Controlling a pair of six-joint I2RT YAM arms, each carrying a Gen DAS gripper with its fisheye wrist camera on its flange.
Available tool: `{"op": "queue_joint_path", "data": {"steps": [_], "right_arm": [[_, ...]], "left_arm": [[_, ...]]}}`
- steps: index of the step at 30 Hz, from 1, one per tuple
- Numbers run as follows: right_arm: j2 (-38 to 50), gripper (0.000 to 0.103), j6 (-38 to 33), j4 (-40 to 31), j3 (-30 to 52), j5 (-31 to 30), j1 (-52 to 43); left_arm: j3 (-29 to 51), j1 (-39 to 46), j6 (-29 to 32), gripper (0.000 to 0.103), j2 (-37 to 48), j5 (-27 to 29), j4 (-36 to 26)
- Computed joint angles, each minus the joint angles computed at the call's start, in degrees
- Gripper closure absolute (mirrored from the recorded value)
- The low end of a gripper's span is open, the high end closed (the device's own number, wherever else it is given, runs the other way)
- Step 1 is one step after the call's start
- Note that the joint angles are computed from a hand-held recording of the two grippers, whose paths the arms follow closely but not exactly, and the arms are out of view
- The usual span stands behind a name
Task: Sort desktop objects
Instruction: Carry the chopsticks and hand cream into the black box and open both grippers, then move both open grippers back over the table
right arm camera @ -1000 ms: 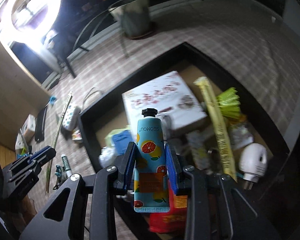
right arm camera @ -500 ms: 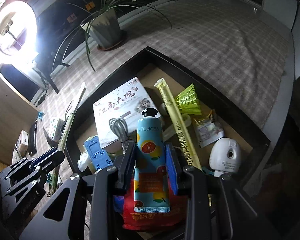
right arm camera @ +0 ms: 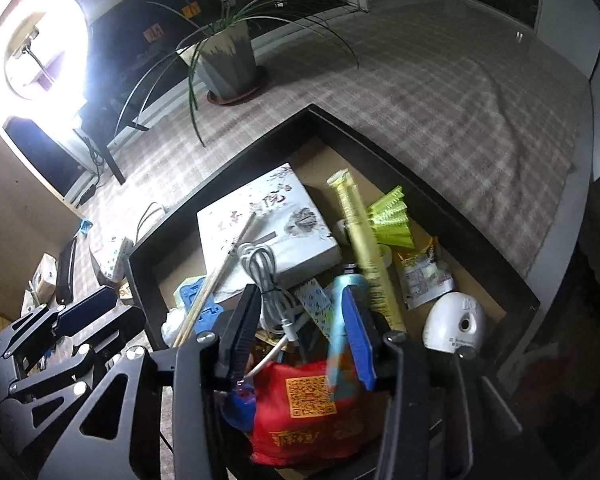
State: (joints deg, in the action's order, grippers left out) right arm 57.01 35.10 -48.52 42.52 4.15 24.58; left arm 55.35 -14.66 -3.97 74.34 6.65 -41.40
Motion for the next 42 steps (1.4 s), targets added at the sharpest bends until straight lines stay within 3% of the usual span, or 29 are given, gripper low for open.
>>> {"op": "queue_joint_path", "data": {"steps": [12,27,36,42], "right_arm": [[8.50,0.060,2.18,3.95,3.48,-0.01,7.81],[30.87,0.056,0.36,8.69,21.11,-1.39,20.39],[49.79,0.056,-4.97,5.97,43.93,-2.93,29.64],[68.21,0.056,-9.59,-1.77,69.70,-6.07,34.94]], "left_arm": [[-1.92,12.57,5.05,0.067,-1.02,2.40,-0.88],[-2.94,47.23,18.98,0.067,5.54,7.70,0.47],[0.69,68.32,25.37,0.067,14.11,9.80,3.11],[6.20,80.39,26.75,0.067,22.55,11.20,3.78]]}}
